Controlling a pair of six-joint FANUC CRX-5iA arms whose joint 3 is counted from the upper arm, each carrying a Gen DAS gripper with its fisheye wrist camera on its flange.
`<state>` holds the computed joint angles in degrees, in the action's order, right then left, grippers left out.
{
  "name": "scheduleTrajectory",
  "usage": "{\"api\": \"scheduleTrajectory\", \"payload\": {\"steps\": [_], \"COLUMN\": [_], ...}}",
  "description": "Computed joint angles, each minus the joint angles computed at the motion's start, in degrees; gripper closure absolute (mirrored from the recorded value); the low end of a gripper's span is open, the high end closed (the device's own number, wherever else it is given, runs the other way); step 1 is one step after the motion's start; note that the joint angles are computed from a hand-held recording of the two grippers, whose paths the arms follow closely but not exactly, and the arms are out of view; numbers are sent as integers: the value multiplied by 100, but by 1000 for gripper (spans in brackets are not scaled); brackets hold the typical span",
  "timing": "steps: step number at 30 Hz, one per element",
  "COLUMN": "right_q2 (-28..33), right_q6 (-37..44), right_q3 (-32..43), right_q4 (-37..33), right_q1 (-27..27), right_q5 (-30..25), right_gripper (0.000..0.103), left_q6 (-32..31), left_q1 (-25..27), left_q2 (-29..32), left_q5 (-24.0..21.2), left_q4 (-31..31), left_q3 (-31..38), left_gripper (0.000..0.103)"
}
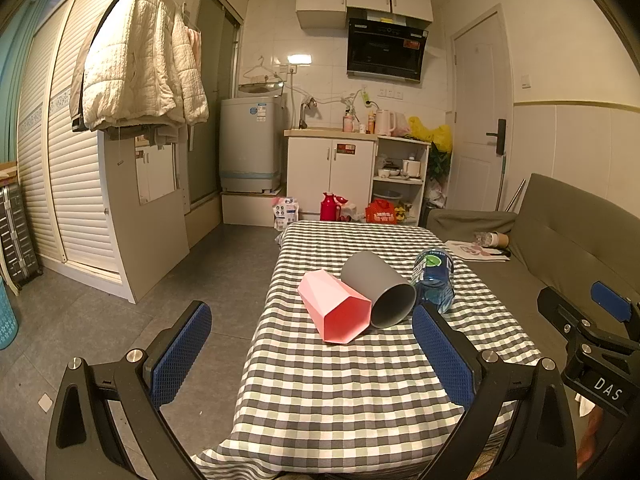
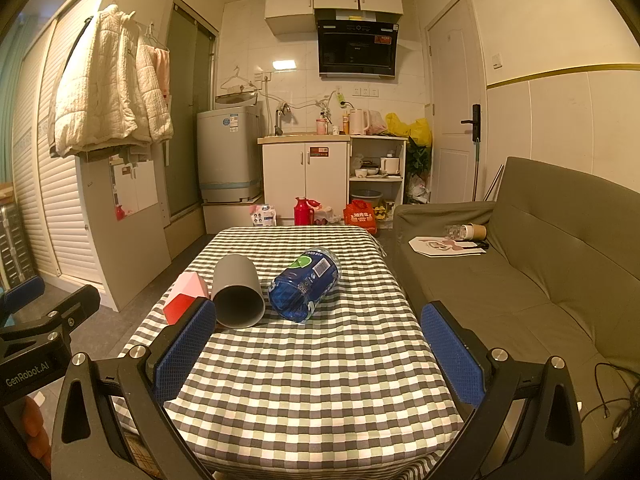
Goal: Flip cup upside down
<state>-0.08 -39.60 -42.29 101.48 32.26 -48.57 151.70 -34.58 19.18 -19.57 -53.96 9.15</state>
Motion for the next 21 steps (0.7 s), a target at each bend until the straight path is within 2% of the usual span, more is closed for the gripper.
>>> {"api": "scheduleTrajectory", "payload": {"steps": [7,10,15,17,19,21], "right_q2": [76,137,339,468,686,927], "right_q6": [193,475,985,1183,1626,1980], "right_q3": [90,239,641,881,1253,1611], "right_q4": [-209,-487,-944,-1161,-1651,-2072], "right_q1": [60,81,-125,-267,-390,-522], "right_q5": [-25,15,327,530,708,863], "right_gripper": [0,0,0,0,0,0], "left_q6": [106,-96,-1026,-1630,-1912,-2120], "left_q1": [-1,38,153,328,443,516], "left_q2": [10,53,354,524,667,899], "left_q5": [-4,-21,-295,-313,-383,-748], "left_q4": [-94,59,752,1431,1835,2139], "left_q3": [40,133,560,707,844,1170], "left_gripper": [0,0,0,0,0,0]}}
